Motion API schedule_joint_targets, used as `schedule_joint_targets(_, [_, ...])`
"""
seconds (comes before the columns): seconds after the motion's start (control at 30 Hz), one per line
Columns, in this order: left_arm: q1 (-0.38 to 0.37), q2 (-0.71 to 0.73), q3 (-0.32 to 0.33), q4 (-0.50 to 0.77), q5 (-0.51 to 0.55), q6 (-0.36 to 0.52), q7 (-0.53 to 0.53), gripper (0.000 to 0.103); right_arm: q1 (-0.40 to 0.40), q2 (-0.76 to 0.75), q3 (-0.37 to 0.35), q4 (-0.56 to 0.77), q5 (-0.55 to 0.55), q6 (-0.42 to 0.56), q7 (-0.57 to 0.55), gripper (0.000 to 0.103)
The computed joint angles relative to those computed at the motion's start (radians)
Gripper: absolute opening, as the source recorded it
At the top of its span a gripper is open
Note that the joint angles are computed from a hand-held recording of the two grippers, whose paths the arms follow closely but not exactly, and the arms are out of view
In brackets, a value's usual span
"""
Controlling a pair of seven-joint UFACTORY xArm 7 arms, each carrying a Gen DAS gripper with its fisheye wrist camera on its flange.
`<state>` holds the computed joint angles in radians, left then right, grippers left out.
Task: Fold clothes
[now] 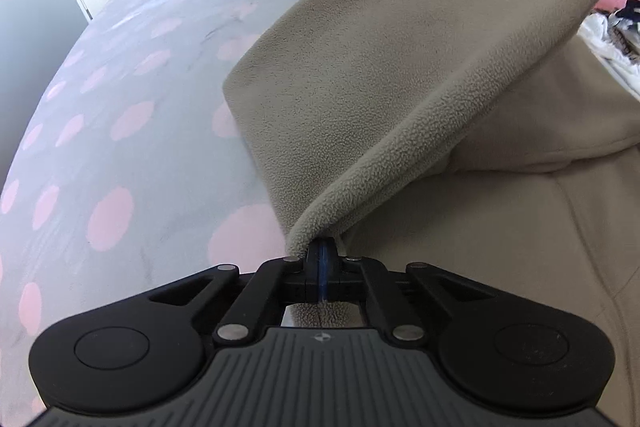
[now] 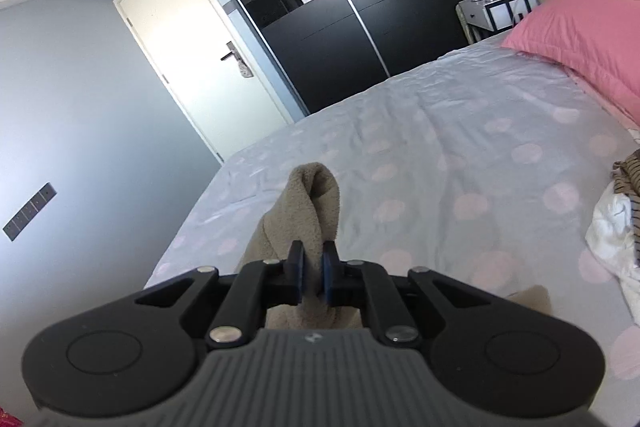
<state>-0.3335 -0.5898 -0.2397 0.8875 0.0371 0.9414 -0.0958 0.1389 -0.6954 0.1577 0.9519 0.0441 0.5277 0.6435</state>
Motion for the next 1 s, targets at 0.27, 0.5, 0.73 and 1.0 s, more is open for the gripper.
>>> schedule_joint_targets(0.27, [-0.021, 0.019, -0.010, 0.006, 0.019, 0.024, 0.073, 0.000, -0.063, -0.067, -0.048, -0.089, 0.024, 0.251, 0.101, 0.010])
schedule_joint_targets(0.5, [0.002, 0.061, -0.048, 0.019, 0.089, 0.049, 0.014, 0.000, -0.050, -0.035, -0.058, -0.168, 0.007, 0.350, 0.047, 0.010])
schedule_joint_targets(0.73, [-0.008, 0.067, -0.034, 0.001, 0.095, 0.038, 0.012, 0.000, -0.046, -0.001, -0.058, -0.233, -0.007, 0.356, 0.010, 0.010])
schedule_joint_targets(1.0, [-0.009, 0.092, -0.041, 0.007, 0.129, 0.030, 0.005, 0.000, -0.049, 0.026, -0.053, -0.243, -0.034, 0.356, -0.032, 0.018])
